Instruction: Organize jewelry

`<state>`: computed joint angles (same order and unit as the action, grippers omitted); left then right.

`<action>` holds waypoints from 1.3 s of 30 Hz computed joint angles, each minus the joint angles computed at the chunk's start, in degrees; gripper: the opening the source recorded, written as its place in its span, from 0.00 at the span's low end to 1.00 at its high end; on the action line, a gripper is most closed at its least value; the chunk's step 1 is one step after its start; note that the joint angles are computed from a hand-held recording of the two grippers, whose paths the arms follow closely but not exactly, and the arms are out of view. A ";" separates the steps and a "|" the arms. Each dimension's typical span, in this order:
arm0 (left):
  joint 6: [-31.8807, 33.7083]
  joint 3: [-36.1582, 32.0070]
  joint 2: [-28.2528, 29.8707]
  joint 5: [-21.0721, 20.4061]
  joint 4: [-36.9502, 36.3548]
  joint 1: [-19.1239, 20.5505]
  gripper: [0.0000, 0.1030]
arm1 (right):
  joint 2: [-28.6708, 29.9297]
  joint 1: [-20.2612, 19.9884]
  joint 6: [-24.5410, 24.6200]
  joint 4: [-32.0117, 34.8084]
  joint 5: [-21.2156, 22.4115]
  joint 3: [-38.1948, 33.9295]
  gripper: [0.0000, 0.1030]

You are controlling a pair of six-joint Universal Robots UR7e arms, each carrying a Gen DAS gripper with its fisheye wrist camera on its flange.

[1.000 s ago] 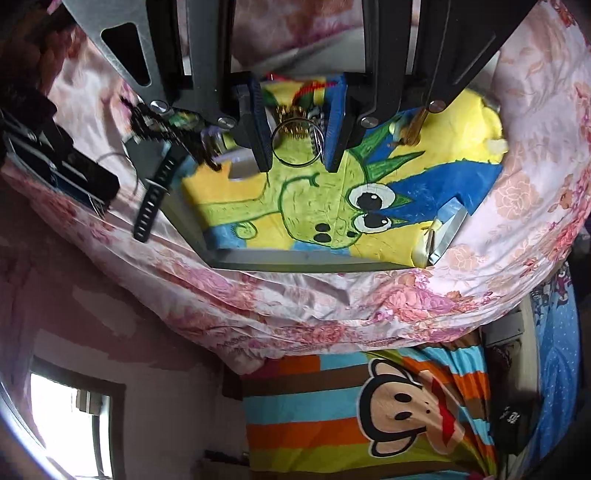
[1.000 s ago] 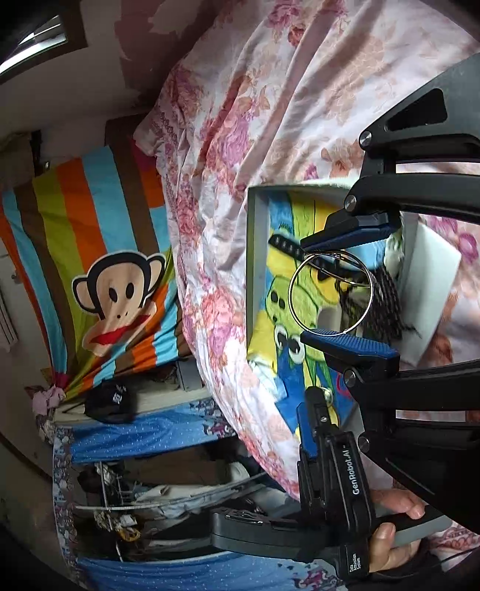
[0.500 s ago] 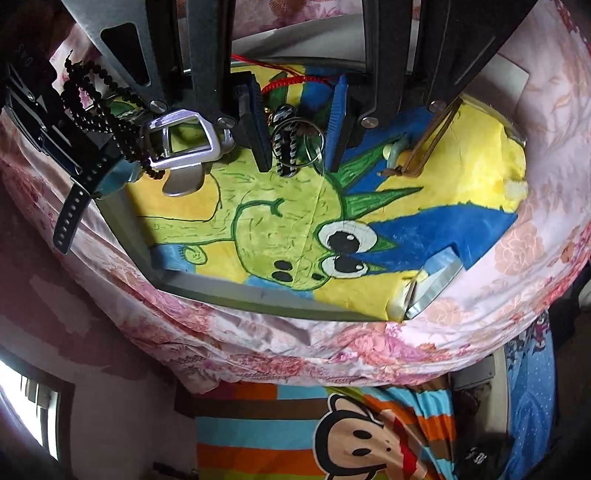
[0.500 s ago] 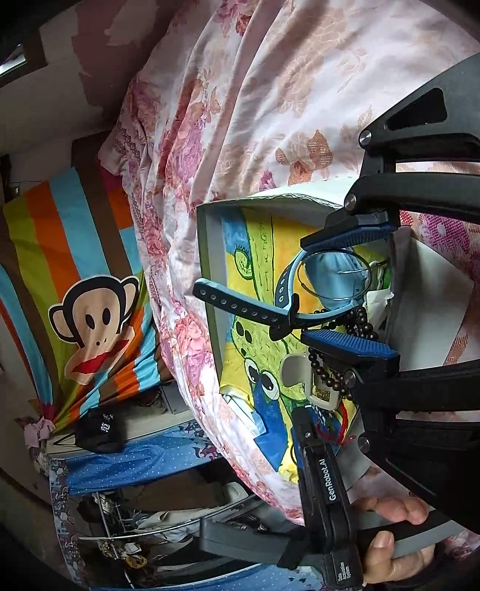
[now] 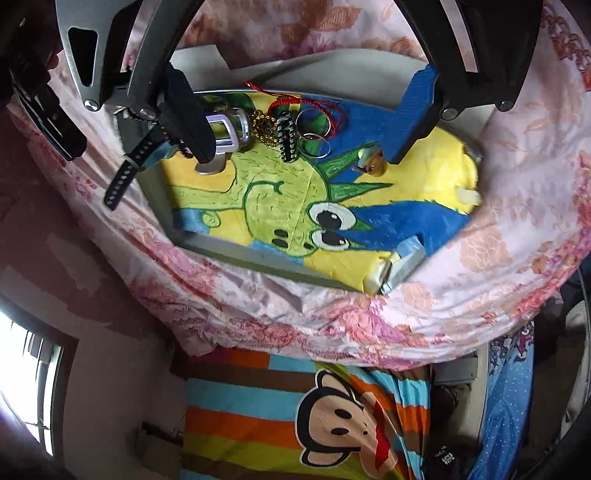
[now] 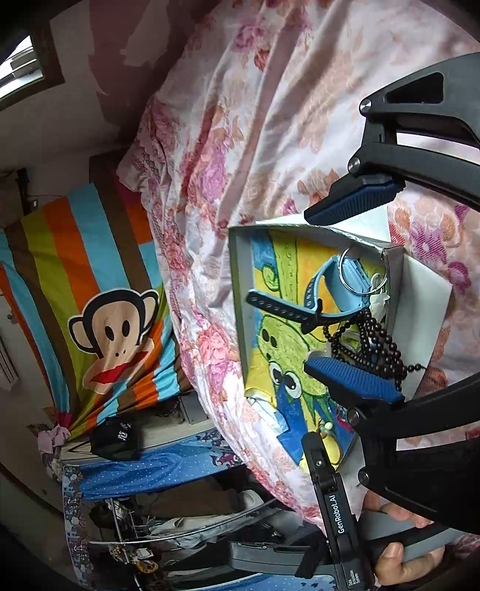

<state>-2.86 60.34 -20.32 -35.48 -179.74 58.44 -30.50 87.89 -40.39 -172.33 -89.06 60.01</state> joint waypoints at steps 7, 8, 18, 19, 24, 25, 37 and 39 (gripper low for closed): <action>2.42 10.84 -5.92 1.41 -10.70 -4.20 1.00 | -7.95 1.82 0.54 -6.25 -1.24 9.63 0.83; 3.29 12.27 -6.68 1.60 -12.16 -4.83 1.00 | -8.77 2.03 0.33 -6.89 -1.32 10.77 0.84; 11.77 28.07 -14.26 7.84 -29.88 -12.54 1.00 | -21.58 4.19 -0.35 -20.40 2.38 31.35 0.92; 13.00 29.44 -14.74 8.99 -31.62 -13.29 1.00 | -22.50 4.32 -0.48 -21.81 2.54 33.31 0.93; 19.94 35.16 -16.09 13.95 -40.68 -16.67 1.00 | -26.31 4.69 -1.66 -28.78 3.69 42.65 0.98; 21.19 36.28 -16.26 14.90 -42.46 -17.33 1.00 | -26.89 4.75 -2.00 -29.99 3.91 44.29 0.98; 26.25 48.31 -16.88 20.11 -55.52 -21.54 1.00 | -29.92 4.45 -5.04 -39.65 2.92 57.82 0.98; 26.98 48.88 -16.35 20.64 -56.52 -21.53 1.00 | -29.99 4.30 -5.69 -40.50 2.29 58.71 0.99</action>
